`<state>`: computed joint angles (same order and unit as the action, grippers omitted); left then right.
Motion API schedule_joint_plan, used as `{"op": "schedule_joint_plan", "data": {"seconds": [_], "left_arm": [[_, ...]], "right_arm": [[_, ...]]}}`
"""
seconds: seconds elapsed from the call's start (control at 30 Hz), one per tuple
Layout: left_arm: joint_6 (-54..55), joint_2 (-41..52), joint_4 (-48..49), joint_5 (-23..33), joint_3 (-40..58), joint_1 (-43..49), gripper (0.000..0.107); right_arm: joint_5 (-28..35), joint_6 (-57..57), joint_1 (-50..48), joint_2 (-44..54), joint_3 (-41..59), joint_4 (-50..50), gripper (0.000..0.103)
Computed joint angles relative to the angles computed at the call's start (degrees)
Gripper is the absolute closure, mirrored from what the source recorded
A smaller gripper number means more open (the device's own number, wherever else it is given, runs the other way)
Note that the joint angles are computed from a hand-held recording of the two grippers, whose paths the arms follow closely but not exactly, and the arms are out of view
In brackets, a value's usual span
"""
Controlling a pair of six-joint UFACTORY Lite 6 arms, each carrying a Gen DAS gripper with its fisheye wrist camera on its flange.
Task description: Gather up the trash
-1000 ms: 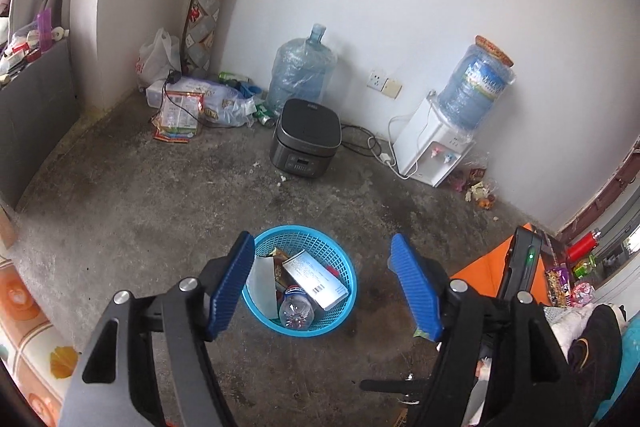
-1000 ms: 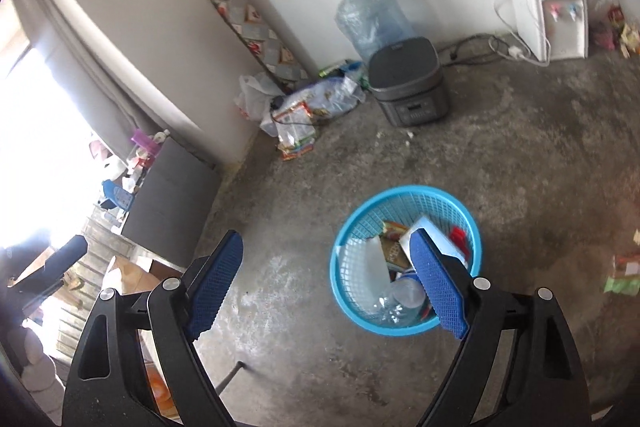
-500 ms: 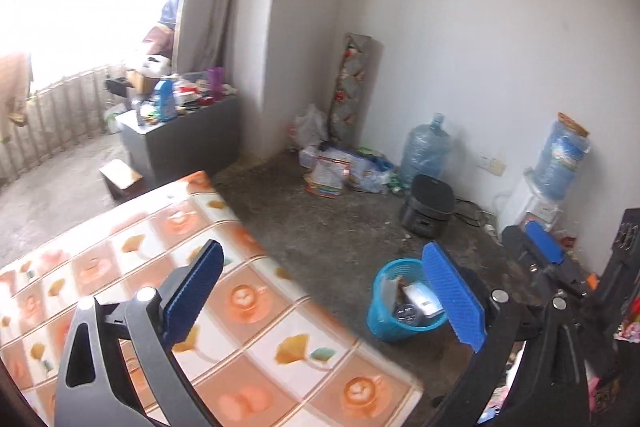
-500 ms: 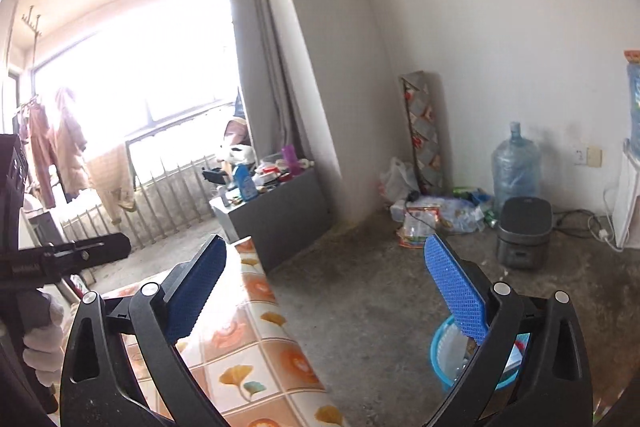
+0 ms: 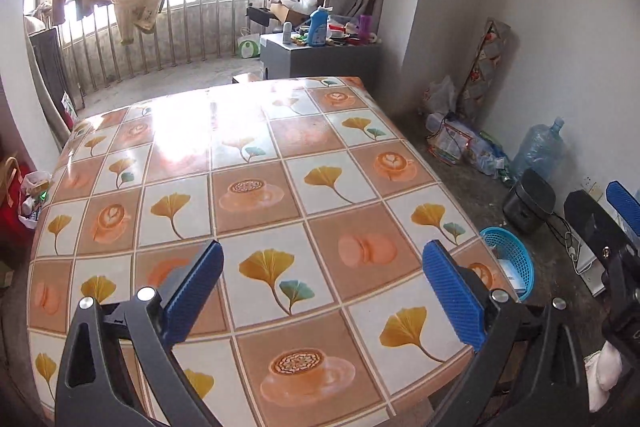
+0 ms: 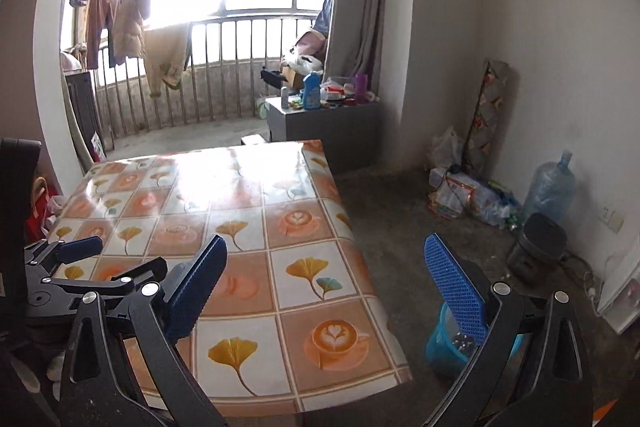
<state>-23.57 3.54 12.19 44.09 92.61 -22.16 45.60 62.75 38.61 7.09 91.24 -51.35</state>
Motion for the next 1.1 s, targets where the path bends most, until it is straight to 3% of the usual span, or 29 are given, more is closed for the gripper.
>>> {"op": "schedule_joint_plan", "data": {"seconds": [0.2, 0.57, 1.1], "left_arm": [[1.7, 0.9, -2.5, -0.2, -1.0, -1.4, 0.009], [2.0, 4.6, -4.7, 1.3, 2.2, -3.3, 0.009], [1.6, 8.8, -1.1, 4.7, 8.1, -3.5, 0.009]], "right_arm": [[8.6, -2.6, 0.1, 0.7, -2.8, 7.6, 0.008], [18.2, 1.6, 1.3, -3.8, -8.4, 8.7, 0.008], [15.9, 3.2, -1.0, -6.3, -12.3, 8.2, 0.008]]}}
